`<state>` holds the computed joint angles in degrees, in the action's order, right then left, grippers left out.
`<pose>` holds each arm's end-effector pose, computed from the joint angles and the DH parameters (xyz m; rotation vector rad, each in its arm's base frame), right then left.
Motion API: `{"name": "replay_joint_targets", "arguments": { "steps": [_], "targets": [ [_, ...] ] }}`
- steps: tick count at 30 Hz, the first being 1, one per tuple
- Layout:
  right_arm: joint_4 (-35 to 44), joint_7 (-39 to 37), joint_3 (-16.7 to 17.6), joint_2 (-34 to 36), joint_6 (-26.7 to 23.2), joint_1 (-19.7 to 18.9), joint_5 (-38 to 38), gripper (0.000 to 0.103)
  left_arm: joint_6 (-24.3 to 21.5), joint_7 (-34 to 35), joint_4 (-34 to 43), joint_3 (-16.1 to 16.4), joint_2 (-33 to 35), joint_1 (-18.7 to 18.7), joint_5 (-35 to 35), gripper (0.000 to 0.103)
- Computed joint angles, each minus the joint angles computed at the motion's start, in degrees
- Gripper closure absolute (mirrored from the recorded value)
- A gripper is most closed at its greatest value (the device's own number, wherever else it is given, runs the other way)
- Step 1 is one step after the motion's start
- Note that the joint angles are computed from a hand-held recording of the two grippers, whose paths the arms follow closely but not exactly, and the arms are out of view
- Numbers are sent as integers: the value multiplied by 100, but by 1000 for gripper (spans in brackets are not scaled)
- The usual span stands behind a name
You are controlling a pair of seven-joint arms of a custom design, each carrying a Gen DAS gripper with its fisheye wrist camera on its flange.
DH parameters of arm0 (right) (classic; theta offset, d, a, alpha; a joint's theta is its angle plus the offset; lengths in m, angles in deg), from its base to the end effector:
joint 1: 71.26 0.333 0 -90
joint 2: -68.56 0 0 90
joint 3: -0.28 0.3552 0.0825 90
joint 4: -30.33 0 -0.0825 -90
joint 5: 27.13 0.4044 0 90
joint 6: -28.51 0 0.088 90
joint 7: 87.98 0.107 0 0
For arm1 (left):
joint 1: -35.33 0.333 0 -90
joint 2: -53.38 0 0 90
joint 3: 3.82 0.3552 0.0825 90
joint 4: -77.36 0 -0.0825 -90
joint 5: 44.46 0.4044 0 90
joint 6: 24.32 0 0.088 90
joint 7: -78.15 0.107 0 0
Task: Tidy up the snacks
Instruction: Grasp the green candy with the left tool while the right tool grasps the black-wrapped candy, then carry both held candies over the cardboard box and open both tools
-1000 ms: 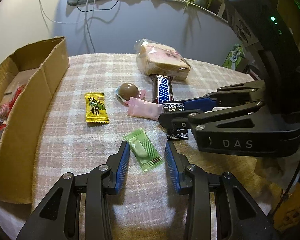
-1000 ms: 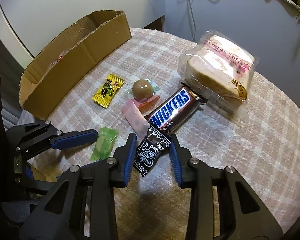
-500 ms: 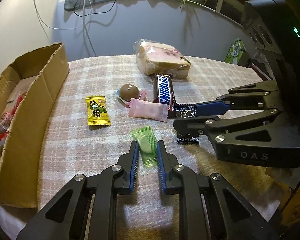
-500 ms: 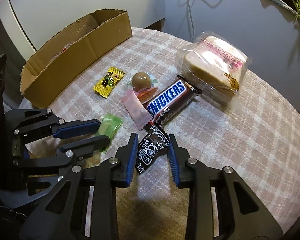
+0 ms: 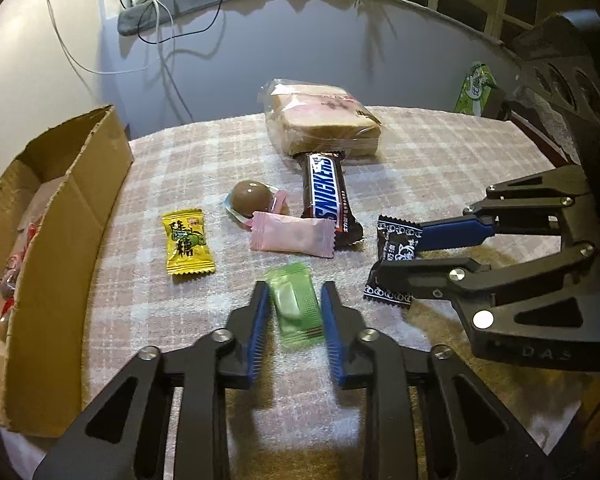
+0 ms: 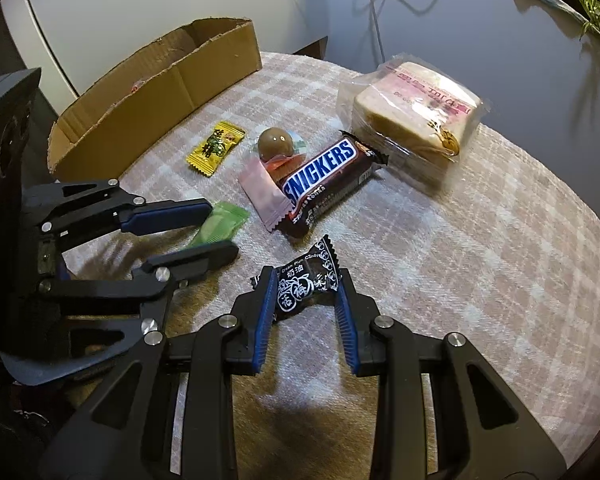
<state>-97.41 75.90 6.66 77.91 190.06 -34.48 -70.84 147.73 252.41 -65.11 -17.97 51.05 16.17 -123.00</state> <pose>0.4073 0.4271 0.3609 -1.9889 1.7350 -0.3572 0.4377 -0.2029 0.3524 -1.1217 2.5207 -0.9062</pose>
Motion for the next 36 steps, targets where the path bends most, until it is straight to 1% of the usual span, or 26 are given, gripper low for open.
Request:
{"name": "replay_joint_targets", "arguments": {
  "steps": [3, 8, 12, 18, 20, 29, 36],
  "targets": [
    [-47, 192, -46, -54, 55, 44, -249, 80, 36, 50, -13, -7, -20, -10, -57, 83],
    [-193, 650, -42, -223, 216, -4, -645, 83, 20, 232, -30, -3, -56, -26, -208, 84],
    [-236, 1025, -3, -297, 311, -57, -986, 90, -59, 369, -41, 17, -122, -18, -394, 84],
    [-204, 1202, 123, -373, 140, -102, -1228, 91, -276, 544, -134, 90, -339, 32, -694, 84],
    [-188, 1312, 154, -414, 58, -112, -1328, 91, -438, 486, -179, 139, -449, 78, -685, 84],
    [90, 1166, 345, -472, -335, -141, -1335, 91, -891, 726, -263, 367, -915, 319, -1064, 84],
    [661, 878, 327, -180, -499, -13, -1306, 91, -1102, 867, -236, 526, -1055, 609, -1159, 84]
  ]
}}
